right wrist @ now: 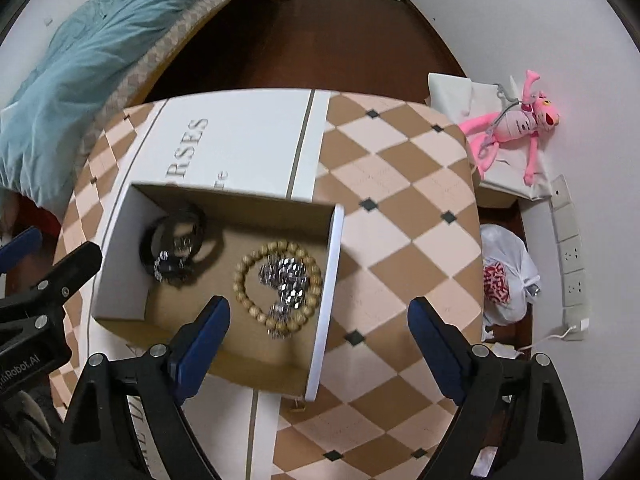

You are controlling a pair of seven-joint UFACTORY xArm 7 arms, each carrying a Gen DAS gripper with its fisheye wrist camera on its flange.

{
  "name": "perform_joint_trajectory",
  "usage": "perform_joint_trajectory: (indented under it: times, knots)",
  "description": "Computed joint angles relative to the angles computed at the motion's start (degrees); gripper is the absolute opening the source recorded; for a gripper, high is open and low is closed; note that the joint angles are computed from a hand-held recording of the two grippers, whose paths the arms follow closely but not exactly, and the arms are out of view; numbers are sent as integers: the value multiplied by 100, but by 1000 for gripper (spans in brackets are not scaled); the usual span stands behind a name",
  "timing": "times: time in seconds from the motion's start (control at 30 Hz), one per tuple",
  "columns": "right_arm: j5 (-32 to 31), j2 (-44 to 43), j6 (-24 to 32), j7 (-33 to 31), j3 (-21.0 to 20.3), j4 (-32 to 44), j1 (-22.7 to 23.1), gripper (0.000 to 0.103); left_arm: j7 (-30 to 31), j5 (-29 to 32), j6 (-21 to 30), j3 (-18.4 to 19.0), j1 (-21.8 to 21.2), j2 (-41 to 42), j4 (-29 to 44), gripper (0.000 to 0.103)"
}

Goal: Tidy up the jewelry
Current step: 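Carry the stud and ring into the white box and release them, then grasp the second gold stud with the right tool while the left tool grasps the second black ring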

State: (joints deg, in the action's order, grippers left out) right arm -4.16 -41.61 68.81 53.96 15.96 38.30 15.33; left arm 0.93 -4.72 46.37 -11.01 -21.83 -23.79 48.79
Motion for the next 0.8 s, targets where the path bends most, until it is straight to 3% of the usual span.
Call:
perform_joint_trajectory:
  times: [0.53,0.67,0.8]
  knots:
    - [-290,-856,748,825,769,403,105,92,-20,74,-87,-23,-28,-1365,-652,101]
    - [-103,-1228,867,1251,998,170,264,92,-145,52,-31,-35,-28,-1855,-1063,101]
    - [190,-1577,646,1642,1100,-395,543,90,-232,113,7,-106,-52,-2153,-1518,101]
